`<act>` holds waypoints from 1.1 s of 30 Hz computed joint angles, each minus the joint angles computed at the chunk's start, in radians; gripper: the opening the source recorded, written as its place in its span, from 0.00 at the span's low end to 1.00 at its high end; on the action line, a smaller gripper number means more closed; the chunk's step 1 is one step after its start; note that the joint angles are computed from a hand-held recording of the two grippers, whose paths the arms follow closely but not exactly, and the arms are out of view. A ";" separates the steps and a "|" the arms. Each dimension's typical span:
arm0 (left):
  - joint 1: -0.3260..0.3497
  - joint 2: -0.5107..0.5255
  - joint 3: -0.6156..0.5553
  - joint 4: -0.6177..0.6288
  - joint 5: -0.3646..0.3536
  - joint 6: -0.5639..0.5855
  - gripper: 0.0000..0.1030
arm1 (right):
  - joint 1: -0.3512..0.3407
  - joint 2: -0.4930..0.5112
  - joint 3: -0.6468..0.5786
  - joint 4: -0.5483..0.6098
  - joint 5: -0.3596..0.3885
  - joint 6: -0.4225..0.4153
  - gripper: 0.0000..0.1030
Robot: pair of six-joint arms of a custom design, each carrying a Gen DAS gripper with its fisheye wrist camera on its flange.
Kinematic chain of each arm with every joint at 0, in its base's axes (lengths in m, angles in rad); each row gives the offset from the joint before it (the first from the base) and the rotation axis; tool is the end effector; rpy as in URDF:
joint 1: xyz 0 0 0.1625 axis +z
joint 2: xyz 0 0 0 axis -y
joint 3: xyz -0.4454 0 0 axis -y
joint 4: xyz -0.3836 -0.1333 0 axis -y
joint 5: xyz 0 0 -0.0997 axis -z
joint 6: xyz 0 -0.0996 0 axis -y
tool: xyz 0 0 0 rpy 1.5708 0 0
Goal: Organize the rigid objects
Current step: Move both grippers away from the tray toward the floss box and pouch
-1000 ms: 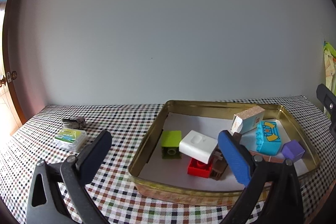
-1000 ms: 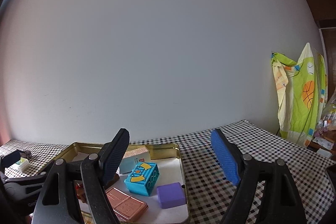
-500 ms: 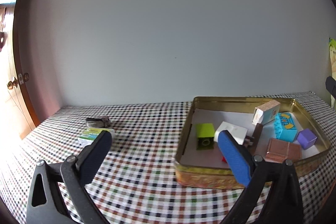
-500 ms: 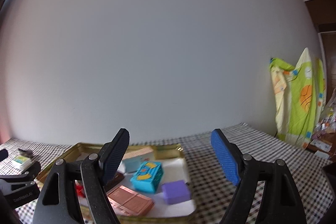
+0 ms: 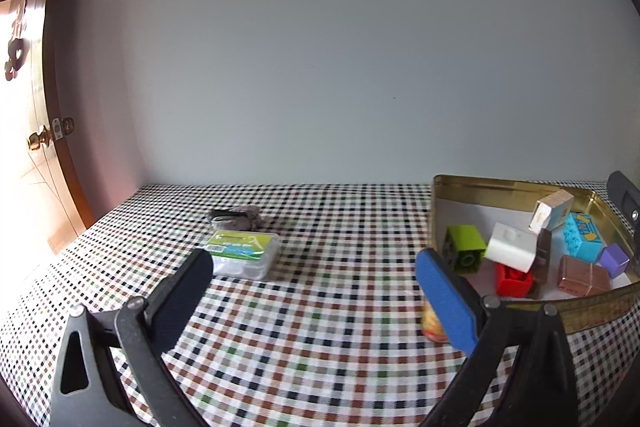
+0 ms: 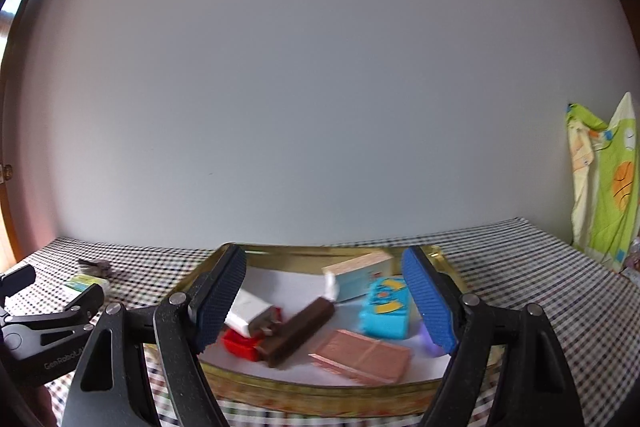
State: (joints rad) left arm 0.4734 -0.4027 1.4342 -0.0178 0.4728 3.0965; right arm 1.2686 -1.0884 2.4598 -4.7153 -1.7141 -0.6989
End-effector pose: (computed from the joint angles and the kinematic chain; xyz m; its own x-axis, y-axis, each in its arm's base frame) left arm -0.3849 -0.4465 -0.0833 -0.6600 0.1731 -0.7311 0.7264 0.3952 -0.5623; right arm 0.0068 -0.3783 0.2985 -0.6530 0.4512 0.6083 -0.6269 0.1286 -0.7684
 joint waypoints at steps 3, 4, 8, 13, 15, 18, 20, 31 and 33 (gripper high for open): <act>0.010 -0.013 0.012 -0.007 -0.006 0.006 1.00 | 0.030 0.029 -0.020 0.002 -0.019 -0.006 0.80; 0.013 -0.018 0.017 -0.009 -0.006 0.006 1.00 | 0.040 0.039 -0.026 0.004 -0.022 -0.006 0.80; 0.034 -0.038 0.031 -0.021 -0.013 0.021 1.00 | 0.084 0.080 -0.050 0.015 -0.048 -0.024 0.80; 0.072 -0.062 0.036 -0.004 -0.010 -0.004 1.00 | 0.133 0.124 -0.083 0.035 -0.067 -0.032 0.80; 0.087 -0.070 0.036 0.006 -0.006 -0.015 1.00 | 0.147 0.133 -0.094 0.054 -0.076 -0.026 0.80; 0.105 -0.081 0.037 0.003 -0.007 -0.011 1.00 | 0.169 0.149 -0.112 0.078 -0.087 -0.024 0.80; 0.114 -0.085 0.036 0.005 -0.010 -0.012 1.00 | 0.183 0.161 -0.123 0.089 -0.091 -0.021 0.80; 0.177 -0.123 0.042 -0.008 -0.015 0.018 1.00 | 0.241 0.207 -0.184 0.170 -0.116 -0.024 0.80; 0.189 -0.130 0.042 -0.006 -0.023 0.022 1.00 | 0.247 0.210 -0.191 0.191 -0.121 -0.022 0.80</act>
State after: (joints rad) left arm 0.6622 -0.5327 1.4764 -0.0241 0.4497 3.1183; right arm 1.5157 -0.8782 2.2690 -4.5247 -1.8349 -0.7209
